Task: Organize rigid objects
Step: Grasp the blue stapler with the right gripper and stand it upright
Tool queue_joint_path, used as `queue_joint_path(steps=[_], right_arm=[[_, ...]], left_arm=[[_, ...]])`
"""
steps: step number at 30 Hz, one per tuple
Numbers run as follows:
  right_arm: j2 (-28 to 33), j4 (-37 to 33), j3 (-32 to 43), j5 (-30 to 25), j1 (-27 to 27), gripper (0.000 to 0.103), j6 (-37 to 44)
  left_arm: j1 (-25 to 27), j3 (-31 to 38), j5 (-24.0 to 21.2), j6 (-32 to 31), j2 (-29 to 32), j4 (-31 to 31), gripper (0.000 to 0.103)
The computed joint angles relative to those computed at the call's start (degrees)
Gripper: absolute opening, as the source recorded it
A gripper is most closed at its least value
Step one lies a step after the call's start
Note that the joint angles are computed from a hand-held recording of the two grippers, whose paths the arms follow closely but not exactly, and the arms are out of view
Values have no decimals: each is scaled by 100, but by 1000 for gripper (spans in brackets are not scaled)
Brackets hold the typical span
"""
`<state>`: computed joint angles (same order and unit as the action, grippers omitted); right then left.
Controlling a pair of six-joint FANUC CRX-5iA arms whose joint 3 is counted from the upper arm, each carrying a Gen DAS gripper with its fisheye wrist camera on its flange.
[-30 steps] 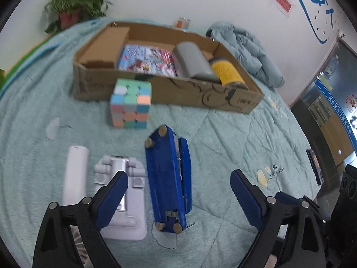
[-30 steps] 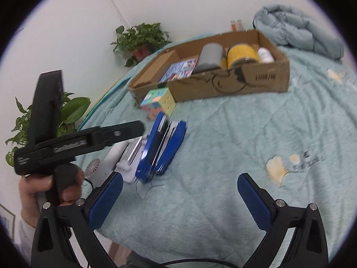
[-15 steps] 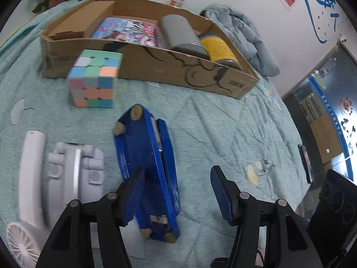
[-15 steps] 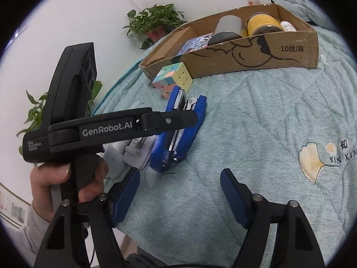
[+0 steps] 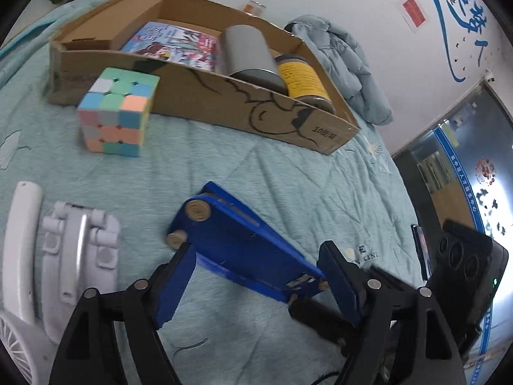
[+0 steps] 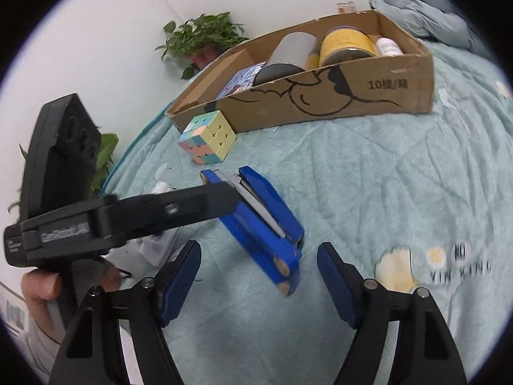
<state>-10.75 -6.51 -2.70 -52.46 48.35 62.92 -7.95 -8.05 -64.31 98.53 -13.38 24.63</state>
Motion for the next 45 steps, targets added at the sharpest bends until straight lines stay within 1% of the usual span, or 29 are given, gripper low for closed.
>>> queue_joint_path(steps=[3, 4, 5, 6, 11, 14, 16, 19, 22, 23, 24, 25, 26, 27, 29, 30, 31, 33, 34, 35, 36, 38, 39, 40, 41, 42, 43, 44, 45], right_arm=[[355, 15, 295, -199, -59, 74, 409], [488, -99, 422, -310, -112, 69, 517], [590, -201, 519, -406, -150, 50, 569], [644, -64, 518, -447, -95, 42, 457], [424, 637, 48, -17, 192, 40, 131], [242, 1536, -339, 105, 446, 39, -340], [131, 2257, -614, 86, 559, 39, -746], [37, 3029, -897, -83, 541, 39, -1245], [44, 4167, -1226, -410, 705, 38, -1836], [82, 4571, -1328, -563, 801, 24, -1978], [125, 5093, -1480, -695, 945, 22, -2071], [174, 5527, -1604, -797, 1061, 14, -2161], [154, 5786, -1723, -802, 1175, 15, -2156], [119, 5761, -1739, -711, 1237, 17, -2106], [-89, 5073, -1668, -155, 1175, 31, -1971], [-219, 4513, -1581, 152, 1039, 32, -1874], [-282, 4053, -1465, 299, 877, 32, -1910], [-317, 3592, -1329, 417, 593, 42, -2169], [-329, 3231, -1206, 409, 374, 60, -2252], [-307, 2930, -1107, 434, 227, 71, -2235], [-268, 2412, -941, 457, 9, 71, -2076], [-98, 1137, -493, 287, -440, 71, -1569], [-26, 713, -363, 230, -602, 71, -1438], [-3, 590, -374, 319, -655, 71, -1541], [-86, 766, -486, 380, -549, 71, -1673], [-48, 1242, -544, 324, -344, 69, -1963], [-1, 1598, -573, 283, -184, 58, -2037], [9, 1756, -624, 292, -87, 48, -2036], [71, 2098, -627, 135, 67, 45, -2129]], left_arm=[[145, -158, -55, -136, -86, 130, 78], [164, -204, -73, -149, -98, 165, 78], [163, -236, -75, -119, -92, 181, 78], [153, -248, -68, -89, -74, 194, 78], [138, -286, -25, -122, -22, 243, 78], [137, -293, 28, -205, 24, 290, 78], [89, -208, 58, -141, 78, 140, 78], [34, -120, 118, -179, 186, 98, 78], [52, -125, 181, -248, 255, 235, 78], [57, -126, 209, -282, 275, 282, 78], [71, -157, 255, -341, 278, 366, 78], [82, -188, 290, -384, 277, 435, 78], [111, -219, 297, -435, 274, 509, 78], [135, -232, 290, -457, 280, 557, 78], [192, -269, 292, -480, 278, 635, 78], [216, -282, 282, -483, 267, 644, 78], [234, -289, 275, -481, 252, 633, 78], [231, -279, 271, -498, 248, 588, 78], [221, -285, 260, -522, 249, 582, 78], [193, -282, 254, -546, 275, 601, 78], [173, -286, 254, -567, 301, 627, 78], [108, -270, 262, -593, 382, 674, 78], [85, -265, 269, -604, 409, 686, 78], [65, -263, 276, -616, 430, 693, 78], [44, -257, 285, -624, 452, 681, 78], [29, -249, 288, -626, 466, 664, 78], [10, -221, 279, -605, 492, 633, 78], [7, -201, 268, -597, 511, 618, 78], [8, -202, 275, -604, 514, 617, 78]])
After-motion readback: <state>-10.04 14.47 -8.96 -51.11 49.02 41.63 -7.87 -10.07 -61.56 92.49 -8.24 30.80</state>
